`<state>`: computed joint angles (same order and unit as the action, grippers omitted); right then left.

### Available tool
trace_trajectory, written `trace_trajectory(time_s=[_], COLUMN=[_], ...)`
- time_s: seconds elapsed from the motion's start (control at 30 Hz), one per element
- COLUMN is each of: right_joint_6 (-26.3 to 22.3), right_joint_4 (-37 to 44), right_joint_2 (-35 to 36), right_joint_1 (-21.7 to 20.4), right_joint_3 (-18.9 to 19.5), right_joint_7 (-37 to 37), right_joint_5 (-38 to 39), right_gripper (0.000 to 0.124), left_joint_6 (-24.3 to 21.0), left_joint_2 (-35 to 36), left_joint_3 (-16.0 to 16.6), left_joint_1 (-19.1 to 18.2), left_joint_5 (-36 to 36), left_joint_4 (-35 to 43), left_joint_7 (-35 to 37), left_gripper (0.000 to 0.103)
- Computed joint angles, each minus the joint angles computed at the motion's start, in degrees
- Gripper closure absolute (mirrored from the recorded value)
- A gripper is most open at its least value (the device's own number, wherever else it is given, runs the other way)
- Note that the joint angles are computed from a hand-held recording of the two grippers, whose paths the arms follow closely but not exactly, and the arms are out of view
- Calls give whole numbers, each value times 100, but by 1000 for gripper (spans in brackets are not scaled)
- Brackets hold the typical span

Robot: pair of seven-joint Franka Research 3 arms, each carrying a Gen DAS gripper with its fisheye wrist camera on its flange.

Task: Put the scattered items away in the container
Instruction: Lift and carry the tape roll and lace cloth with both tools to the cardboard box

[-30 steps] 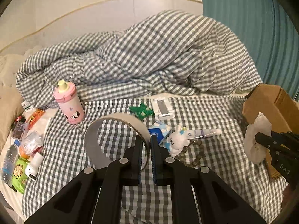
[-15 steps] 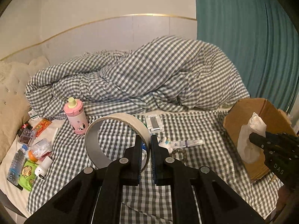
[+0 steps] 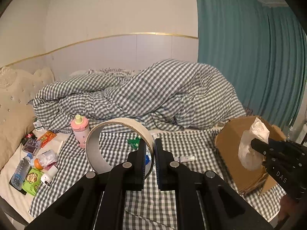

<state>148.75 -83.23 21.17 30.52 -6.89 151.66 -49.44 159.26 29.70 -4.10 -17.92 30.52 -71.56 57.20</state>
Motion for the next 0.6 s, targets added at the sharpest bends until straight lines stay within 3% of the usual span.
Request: trace_trajectory(time_s=[0.2, 0.6], right_joint_6=[-94, -377], right_joint_4=[-318, -965], right_joint_2=[-324, -956], right_joint_1=[31, -367], right_joint_3=[-11, 342], right_joint_7=[385, 1009], right_joint_5=[-440, -1105], right_gripper=[103, 103], left_joint_6=[183, 172], left_joint_2=[-152, 22], left_joint_3=[248, -60], left_joint_1=[-232, -242], left_joint_5=[404, 242], left_joint_4=[-145, 164], left_joint_7=[-539, -221], left_gripper=[94, 94])
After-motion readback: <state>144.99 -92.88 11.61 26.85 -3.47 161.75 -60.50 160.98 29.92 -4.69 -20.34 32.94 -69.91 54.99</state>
